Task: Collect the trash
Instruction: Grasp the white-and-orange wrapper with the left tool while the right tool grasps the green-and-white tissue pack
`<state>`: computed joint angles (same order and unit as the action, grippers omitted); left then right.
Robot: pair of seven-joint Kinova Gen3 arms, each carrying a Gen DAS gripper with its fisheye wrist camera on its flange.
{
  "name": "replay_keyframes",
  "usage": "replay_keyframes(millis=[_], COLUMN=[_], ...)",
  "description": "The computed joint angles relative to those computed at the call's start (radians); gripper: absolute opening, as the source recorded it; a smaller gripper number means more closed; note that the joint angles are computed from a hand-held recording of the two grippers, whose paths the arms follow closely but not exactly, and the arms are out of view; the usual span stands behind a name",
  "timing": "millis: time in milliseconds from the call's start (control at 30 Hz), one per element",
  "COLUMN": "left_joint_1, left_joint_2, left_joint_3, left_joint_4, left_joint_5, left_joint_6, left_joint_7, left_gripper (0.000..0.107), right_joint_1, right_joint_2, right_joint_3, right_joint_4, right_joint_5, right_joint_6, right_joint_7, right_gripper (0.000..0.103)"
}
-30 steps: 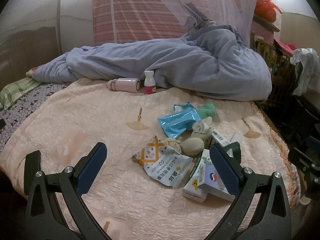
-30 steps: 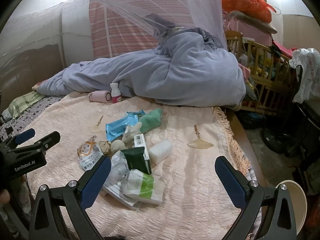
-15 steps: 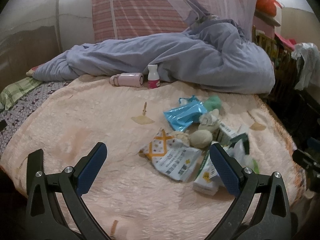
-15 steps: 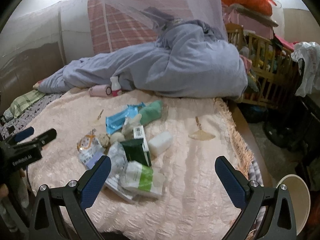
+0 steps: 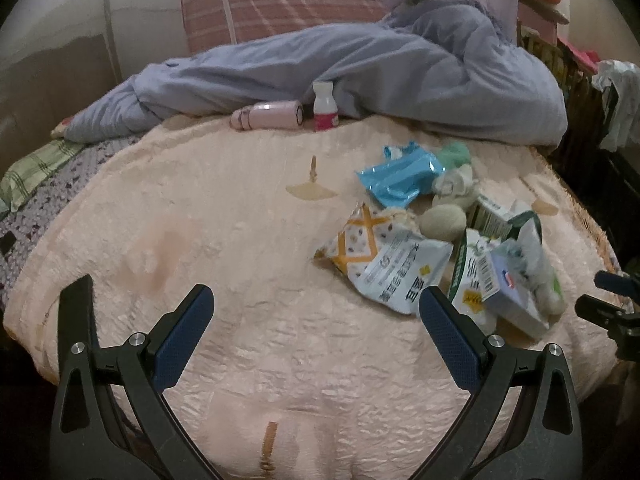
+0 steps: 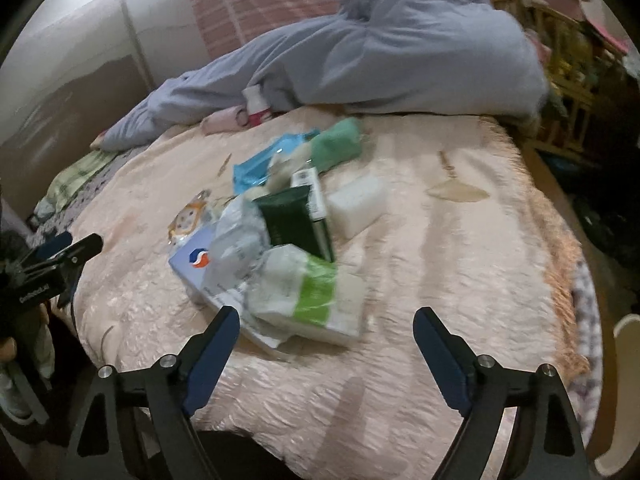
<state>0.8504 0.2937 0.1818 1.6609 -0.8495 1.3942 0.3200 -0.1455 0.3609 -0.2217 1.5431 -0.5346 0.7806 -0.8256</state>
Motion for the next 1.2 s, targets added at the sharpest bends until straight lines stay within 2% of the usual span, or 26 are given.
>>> replay_keyframes(millis=[167, 433, 567, 633, 700, 767, 833, 867, 933, 1000, 1200], left_joint_1=[-0.039, -0.133, -0.168, -0.151, -0.159, -0.237, -0.294, -0.295, -0.255, -0.221, -0.197], left_joint_2=[-0.01, -0.012, 0.004, 0.013, 0.019, 0.013, -0.002, -0.016, -0.03, -0.048, -0.1], left_joint_3=[-0.007, -0.047, -0.076, -0.136, -0.163, -0.121, -0.083, -0.087, -0.128, -0.149, -0.085], left_joint_4=[0.04, 0.111, 0.127, 0.131, 0.137, 0.159, 0.197, 0.22, 0.235, 0.228, 0.183], left_joint_5=[0.022, 0.035, 0.023, 0.028, 0.038, 0.06, 0.042, 0.017, -0.001, 0.007, -0.01], left_joint_6=[-0.09, -0.315, -0.405, -0.464, -0.52, -0.601, -0.683, -0.717, -0.738, -0.719, -0.565], left_joint_7=[0.006, 0.04, 0.057, 0.045, 0.028, 0.007, 0.048, 0.084, 0.107, 0.087, 0.032], left_gripper=[0.102, 0.102, 0.099, 0.098, 0.086, 0.047, 0.031, 0.023, 0.014, 0.009, 0.005], right_joint_1=[-0.046, -0.053, -0.03, -0.017, -0.01, -0.001, 0.003, 0.002, 0.002, 0.012, 0.038], right_joint_2=[0.063, 0.163, 0.193, 0.204, 0.21, 0.212, 0.203, 0.195, 0.18, 0.161, 0.106], right_joint_3=[0.012, 0.0, -0.02, -0.029, -0.032, -0.036, -0.035, -0.033, -0.03, -0.031, -0.02], right_joint_4=[-0.077, -0.171, -0.198, -0.208, -0.216, -0.218, -0.208, -0.201, -0.188, -0.17, -0.143], right_joint_5=[0.066, 0.08, 0.053, 0.033, 0.021, 0.009, 0.005, 0.009, 0.013, 0.003, -0.022], right_joint_6=[0.064, 0.138, 0.162, 0.174, 0.183, 0.195, 0.192, 0.187, 0.177, 0.161, 0.15], right_joint_7=[-0.044, -0.107, -0.097, -0.086, -0.08, -0.069, -0.054, -0.045, -0.028, -0.008, 0.024], right_gripper=[0.087, 0.087, 0.086, 0.08, 0.077, 0.071, 0.068, 0.068, 0.067, 0.066, 0.066])
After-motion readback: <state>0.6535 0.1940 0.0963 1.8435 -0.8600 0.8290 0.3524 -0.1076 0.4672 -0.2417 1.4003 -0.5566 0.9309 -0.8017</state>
